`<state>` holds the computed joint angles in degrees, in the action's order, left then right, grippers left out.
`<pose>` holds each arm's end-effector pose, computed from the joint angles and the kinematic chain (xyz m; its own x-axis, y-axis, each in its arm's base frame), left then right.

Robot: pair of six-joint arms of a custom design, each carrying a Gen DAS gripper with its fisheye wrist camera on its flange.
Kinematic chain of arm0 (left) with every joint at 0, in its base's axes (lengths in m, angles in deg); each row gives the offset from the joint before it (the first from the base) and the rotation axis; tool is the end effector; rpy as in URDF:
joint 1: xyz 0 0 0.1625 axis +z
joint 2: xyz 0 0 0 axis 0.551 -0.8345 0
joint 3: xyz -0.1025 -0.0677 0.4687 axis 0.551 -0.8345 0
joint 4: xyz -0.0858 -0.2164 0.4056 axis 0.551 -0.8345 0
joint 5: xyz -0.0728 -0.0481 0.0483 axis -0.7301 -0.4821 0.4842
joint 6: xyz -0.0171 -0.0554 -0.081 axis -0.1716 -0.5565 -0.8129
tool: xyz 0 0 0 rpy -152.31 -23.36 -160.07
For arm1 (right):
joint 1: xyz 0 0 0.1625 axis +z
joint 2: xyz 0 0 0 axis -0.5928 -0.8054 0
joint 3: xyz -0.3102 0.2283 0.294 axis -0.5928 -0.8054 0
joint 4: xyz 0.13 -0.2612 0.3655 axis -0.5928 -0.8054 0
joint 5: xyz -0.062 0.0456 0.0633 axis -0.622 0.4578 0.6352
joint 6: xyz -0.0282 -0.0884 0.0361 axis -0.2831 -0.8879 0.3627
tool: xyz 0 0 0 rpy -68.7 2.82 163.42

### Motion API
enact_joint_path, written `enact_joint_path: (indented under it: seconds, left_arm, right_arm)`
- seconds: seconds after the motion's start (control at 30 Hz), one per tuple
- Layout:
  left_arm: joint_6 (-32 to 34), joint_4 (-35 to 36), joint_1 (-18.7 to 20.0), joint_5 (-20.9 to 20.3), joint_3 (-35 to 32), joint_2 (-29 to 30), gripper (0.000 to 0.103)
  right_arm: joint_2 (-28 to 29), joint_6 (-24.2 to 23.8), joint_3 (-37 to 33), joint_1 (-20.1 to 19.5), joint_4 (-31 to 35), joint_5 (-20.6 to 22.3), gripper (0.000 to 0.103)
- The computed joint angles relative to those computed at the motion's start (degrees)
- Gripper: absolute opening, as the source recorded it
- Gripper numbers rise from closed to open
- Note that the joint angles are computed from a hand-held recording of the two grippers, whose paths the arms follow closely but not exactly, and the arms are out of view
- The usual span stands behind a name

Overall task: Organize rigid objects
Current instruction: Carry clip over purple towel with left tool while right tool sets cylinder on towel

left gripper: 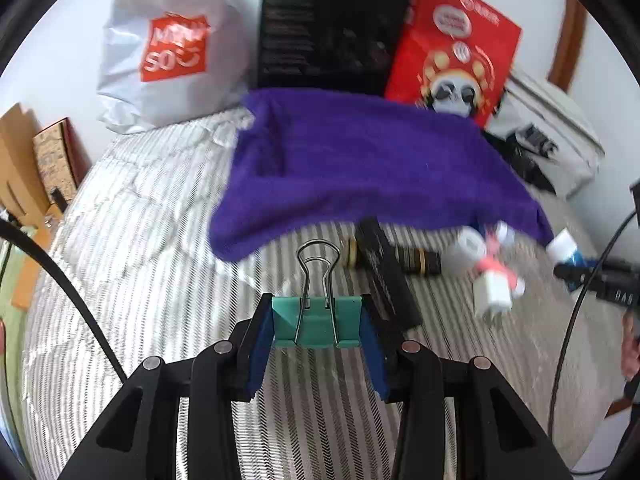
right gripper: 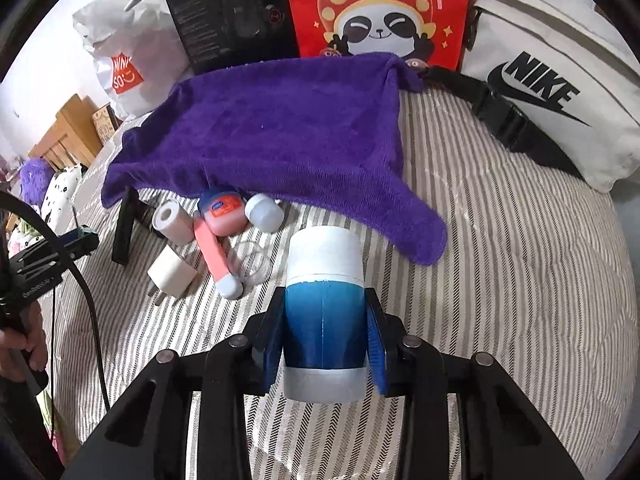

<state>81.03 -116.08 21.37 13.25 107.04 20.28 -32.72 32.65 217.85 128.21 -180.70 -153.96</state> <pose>-0.1927 -0.6036 0.1145 -0.7262 0.3883 -0.5673 0.6061 0.7510 -0.2619 0.0916 -0.5161 0.2220 -0.7988 0.1432 0.5843 -0.1875 0.8637 -0.4679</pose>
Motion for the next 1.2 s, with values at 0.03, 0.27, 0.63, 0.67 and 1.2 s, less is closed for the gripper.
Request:
enact_joint_path:
  seconds: [0.03, 0.27, 0.63, 0.67, 1.2]
  left_arm:
    - [-0.34, 0.08, 0.07, -0.52, -0.27, -0.27, 0.039]
    - [-0.60, 1.37, -0.40, -2.09, -3.40, -0.52, 0.039]
    - [0.70, 1.85, -0.26, -2.88, -8.51, 0.98, 0.039]
    - [0.57, 2.05, -0.09, -3.17, -8.83, 1.02, 0.039]
    - [0.93, 3.82, 2.95, -4.59, -12.18, 2.61, 0.039]
  right_arm:
    - [-0.24, 0.26, -0.21, 0.08, 0.46, 0.11, 0.036]
    - [-1.59, 0.39, -1.76, 0.48, 0.87, 0.96, 0.036]
    - [-0.07, -2.34, -8.31, 0.65, 2.86, 1.97, 0.036]
    - [0.62, -2.85, -9.34, 0.57, 3.21, 1.97, 0.036]
    - [13.63, -4.90, -27.98, -2.44, 12.37, 0.34, 0.036]
